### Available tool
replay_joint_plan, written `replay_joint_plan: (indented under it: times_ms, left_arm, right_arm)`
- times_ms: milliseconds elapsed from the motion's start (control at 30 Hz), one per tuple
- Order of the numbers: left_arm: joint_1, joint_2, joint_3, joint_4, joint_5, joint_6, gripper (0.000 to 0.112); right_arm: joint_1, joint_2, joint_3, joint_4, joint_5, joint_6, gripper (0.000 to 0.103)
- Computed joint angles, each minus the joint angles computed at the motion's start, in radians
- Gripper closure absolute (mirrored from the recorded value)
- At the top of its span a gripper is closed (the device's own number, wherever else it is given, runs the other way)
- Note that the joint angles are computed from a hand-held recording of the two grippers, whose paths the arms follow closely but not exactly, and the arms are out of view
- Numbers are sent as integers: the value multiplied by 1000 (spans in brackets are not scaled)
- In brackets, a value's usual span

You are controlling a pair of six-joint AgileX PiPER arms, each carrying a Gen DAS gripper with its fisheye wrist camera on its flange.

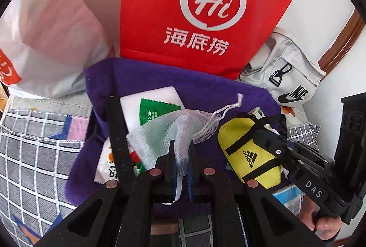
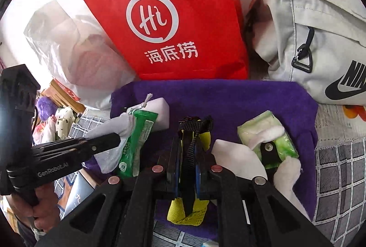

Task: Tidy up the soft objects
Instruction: 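Open both grippers over the towel, releasing the mesh bag and the yellow pouch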

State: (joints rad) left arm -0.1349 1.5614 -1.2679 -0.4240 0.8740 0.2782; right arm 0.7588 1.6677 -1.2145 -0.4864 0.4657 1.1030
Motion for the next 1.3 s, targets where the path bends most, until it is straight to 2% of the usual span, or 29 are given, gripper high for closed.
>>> replay_joint_plan:
  times_ms: [333, 433, 467, 500, 600, 667, 733, 900, 1167, 1300]
  left_arm:
    - [-23, 63, -41, -4, 2, -20, 103]
    - [-31, 77, -56, 2, 11, -33, 94]
    - [-35, 81, -61, 9, 16, -33, 84]
    - [-44, 84, -67, 29, 22, -38, 77]
    - [-54, 74, -62, 57, 12, -53, 67]
    - [-57, 72, -69, 72, 22, -74, 57]
    - [-59, 65, -75, 91, 32, -93, 49]
    - [-49, 16, -59, 120, 30, -115, 31]
    - [10, -62, -47, 96, 82, -86, 30]
    - [31, -132, -4, 109, 104, -96, 30]
  right_arm:
    - [-32, -8, 11, 14, 6, -24, 89]
    - [-33, 2, 4, 0, 14, -15, 89]
    - [-30, 7, -2, 0, 26, -17, 89]
    - [-31, 9, -6, 10, 32, -31, 87]
    - [-19, 9, -24, 1, 73, -35, 71]
    - [-3, -4, -32, -40, 114, -3, 49]
    - [13, -18, -36, -74, 145, 17, 40]
    - [58, -28, -68, -142, 268, 46, 30]
    - [126, -116, -28, -198, 356, 145, 27]
    - [213, -142, -30, -252, 459, 217, 27]
